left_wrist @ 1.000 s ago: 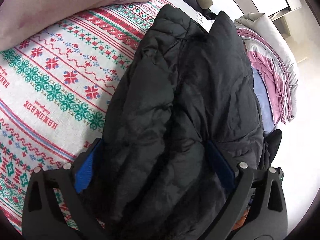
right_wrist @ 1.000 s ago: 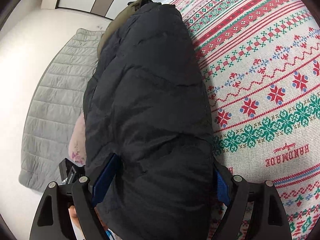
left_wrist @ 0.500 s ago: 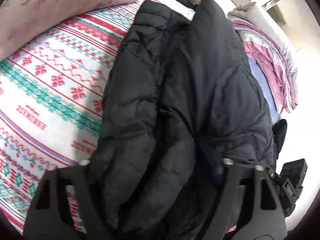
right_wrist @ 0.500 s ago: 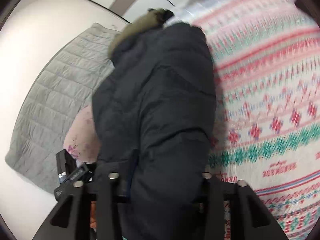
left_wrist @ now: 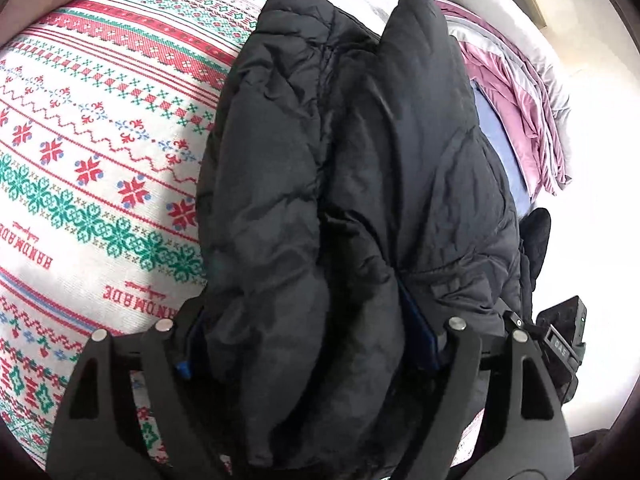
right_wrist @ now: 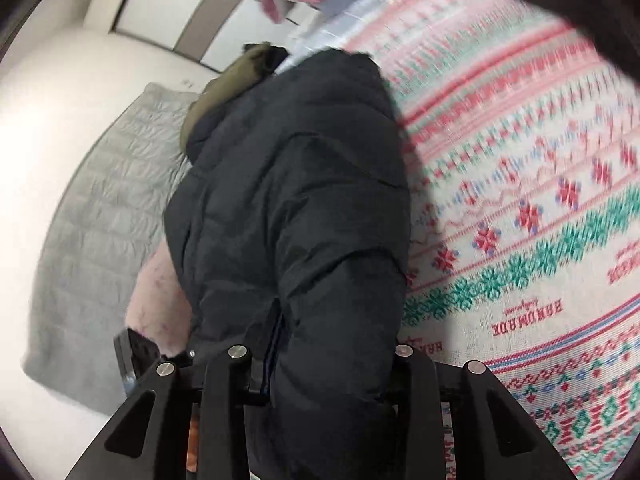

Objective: Fold large clothes
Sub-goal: 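Close both grippers on the folded jacket and lift it off the sheet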

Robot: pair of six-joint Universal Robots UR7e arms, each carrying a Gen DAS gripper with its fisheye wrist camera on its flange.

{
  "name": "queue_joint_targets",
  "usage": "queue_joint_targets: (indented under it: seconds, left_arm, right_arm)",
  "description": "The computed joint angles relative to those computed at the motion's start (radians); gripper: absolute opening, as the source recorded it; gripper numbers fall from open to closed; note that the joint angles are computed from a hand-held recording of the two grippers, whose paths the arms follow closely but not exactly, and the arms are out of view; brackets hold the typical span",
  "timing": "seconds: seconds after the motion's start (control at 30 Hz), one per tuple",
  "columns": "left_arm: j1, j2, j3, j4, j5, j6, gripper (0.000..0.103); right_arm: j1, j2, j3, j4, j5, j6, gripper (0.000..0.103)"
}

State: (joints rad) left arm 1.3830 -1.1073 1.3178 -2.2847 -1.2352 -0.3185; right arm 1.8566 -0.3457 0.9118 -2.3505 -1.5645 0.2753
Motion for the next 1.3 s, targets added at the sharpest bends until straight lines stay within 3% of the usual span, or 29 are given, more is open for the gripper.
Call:
queue_joint_targets:
  seconds: [0.07,0.13,0.2,0.33,0.53,0.83,0.93,1.1,1.2,1.3]
  left_arm:
    - [0.003,-0.016,0.015,-0.007,-0.003,0.009,0.069]
    - [0.001,-0.032,0.032,-0.025,-0.008,0.008,0.048]
    - [-0.007,-0.047,0.046,-0.043,-0.017,0.012,0.037]
    - [-0.012,-0.068,0.081,-0.091,-0.073,-0.005,0.026]
    - [-0.061,-0.081,0.13,-0.206,-0.132,0.034,0.022]
    - [-0.114,-0.065,0.171,-0.257,-0.162,0.045,0.022]
    - [-0.139,-0.036,0.14,-0.253,-0.169,0.032,0.022]
    - [-0.183,0.057,0.034,-0.256,-0.2,-0.008,0.022]
    - [-0.241,0.117,-0.03,-0.269,-0.199,0.03,0.022]
    - [-0.3,0.2,-0.119,-0.29,-0.246,0.051,0.022]
  right_arm:
    - [0.016,0.009,-0.019,0.001,-0.043,-0.028,0.034]
    - [0.048,0.019,-0.033,-0.024,-0.106,-0.102,0.033]
    - [0.068,0.015,-0.028,-0.053,-0.137,-0.154,0.031]
    - [0.103,0.007,-0.02,-0.115,-0.191,-0.235,0.029]
    - [0.116,-0.044,0.043,-0.25,-0.263,-0.279,0.027]
    - [0.065,-0.158,0.165,-0.376,-0.21,-0.272,0.026]
    - [0.057,-0.183,0.173,-0.402,-0.216,-0.29,0.026]
    - [0.053,-0.204,0.115,-0.413,-0.238,-0.402,0.025]
    - [0.038,-0.227,0.047,-0.367,-0.217,-0.44,0.025]
    - [0.029,-0.261,-0.022,-0.344,-0.218,-0.526,0.025]
